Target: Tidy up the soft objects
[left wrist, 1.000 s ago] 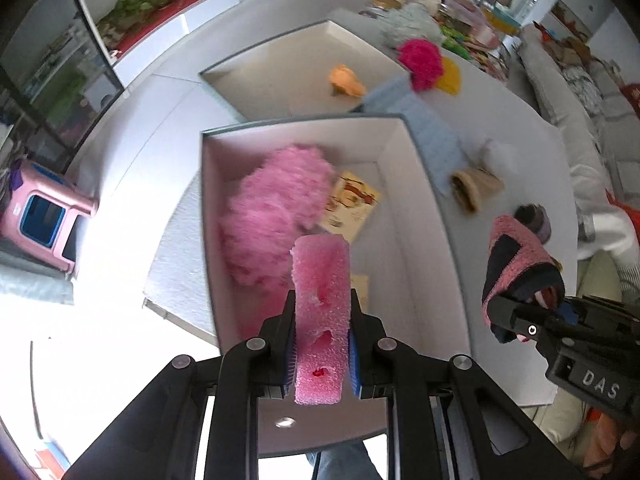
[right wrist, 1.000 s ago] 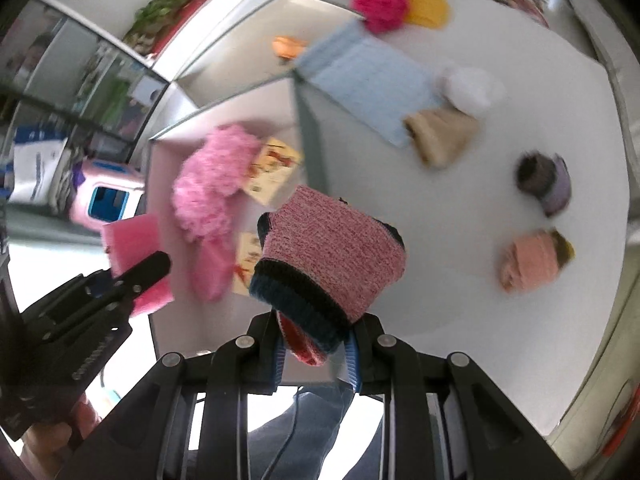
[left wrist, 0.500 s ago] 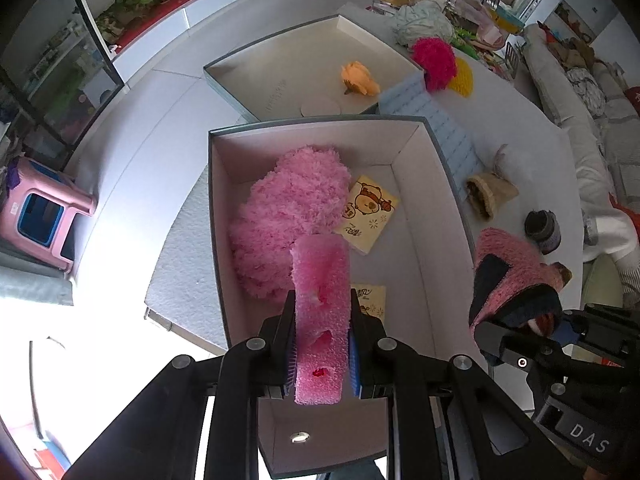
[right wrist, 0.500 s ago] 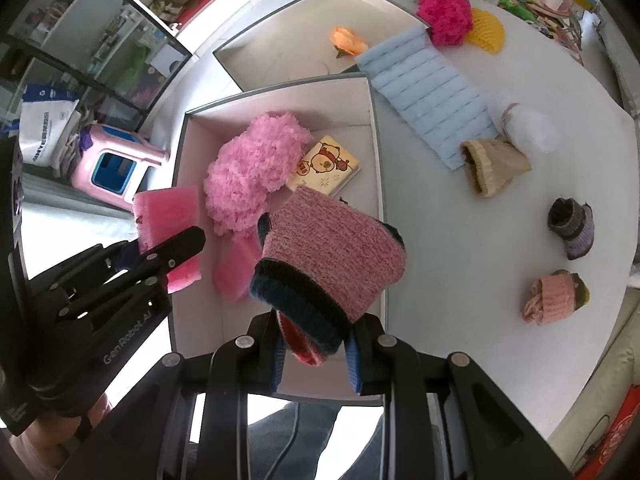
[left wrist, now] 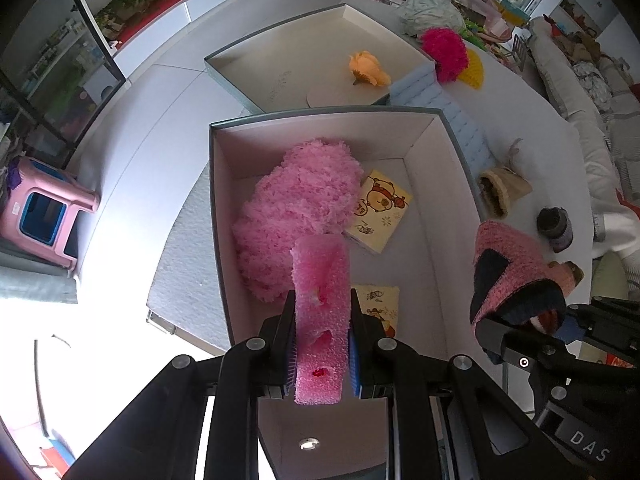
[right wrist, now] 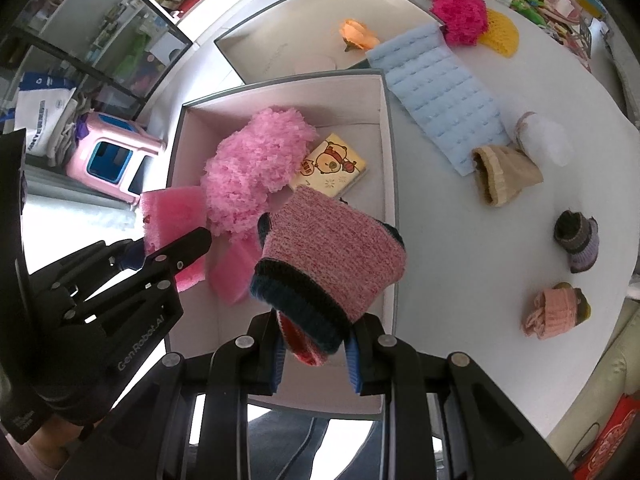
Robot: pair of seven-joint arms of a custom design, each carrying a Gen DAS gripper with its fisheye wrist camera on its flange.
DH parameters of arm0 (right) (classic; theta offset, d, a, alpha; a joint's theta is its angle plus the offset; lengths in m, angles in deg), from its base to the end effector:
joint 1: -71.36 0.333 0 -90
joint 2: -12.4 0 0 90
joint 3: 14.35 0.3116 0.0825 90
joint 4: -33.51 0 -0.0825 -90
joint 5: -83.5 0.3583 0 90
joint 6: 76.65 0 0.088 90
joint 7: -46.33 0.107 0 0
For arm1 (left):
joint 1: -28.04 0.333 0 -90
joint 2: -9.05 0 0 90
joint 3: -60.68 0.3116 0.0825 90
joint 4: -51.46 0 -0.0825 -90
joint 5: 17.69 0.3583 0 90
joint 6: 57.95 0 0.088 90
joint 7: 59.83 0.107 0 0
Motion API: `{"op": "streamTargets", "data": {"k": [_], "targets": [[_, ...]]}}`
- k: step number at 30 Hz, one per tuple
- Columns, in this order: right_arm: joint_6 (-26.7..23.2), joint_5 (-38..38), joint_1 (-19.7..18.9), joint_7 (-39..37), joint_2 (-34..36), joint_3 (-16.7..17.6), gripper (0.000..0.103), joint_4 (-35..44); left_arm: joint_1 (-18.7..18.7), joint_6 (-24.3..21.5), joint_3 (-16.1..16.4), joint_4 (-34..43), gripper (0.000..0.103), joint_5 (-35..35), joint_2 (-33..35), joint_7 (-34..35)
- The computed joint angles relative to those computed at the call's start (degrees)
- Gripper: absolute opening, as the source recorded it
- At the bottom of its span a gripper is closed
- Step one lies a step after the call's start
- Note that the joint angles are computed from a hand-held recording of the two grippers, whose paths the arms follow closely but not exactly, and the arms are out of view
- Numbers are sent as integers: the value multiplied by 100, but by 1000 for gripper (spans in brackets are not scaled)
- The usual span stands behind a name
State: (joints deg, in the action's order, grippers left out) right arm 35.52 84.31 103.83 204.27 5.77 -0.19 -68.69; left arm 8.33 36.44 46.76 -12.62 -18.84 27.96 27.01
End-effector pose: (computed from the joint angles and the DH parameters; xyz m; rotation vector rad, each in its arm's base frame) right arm 0.3556 0.3884 0.6200 -1.6113 2.3605 0.0672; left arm 0.5404 -0.3231 0.6441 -1.5731 2.6873 -0.3592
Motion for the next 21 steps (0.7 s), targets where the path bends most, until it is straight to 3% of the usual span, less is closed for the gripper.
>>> {"op": "streamTargets", "data": {"k": [21], "targets": [[-74, 116, 6, -147, 166, -51, 27, 174, 8, -1, 2, -128, 21, 21, -47, -23]]}}
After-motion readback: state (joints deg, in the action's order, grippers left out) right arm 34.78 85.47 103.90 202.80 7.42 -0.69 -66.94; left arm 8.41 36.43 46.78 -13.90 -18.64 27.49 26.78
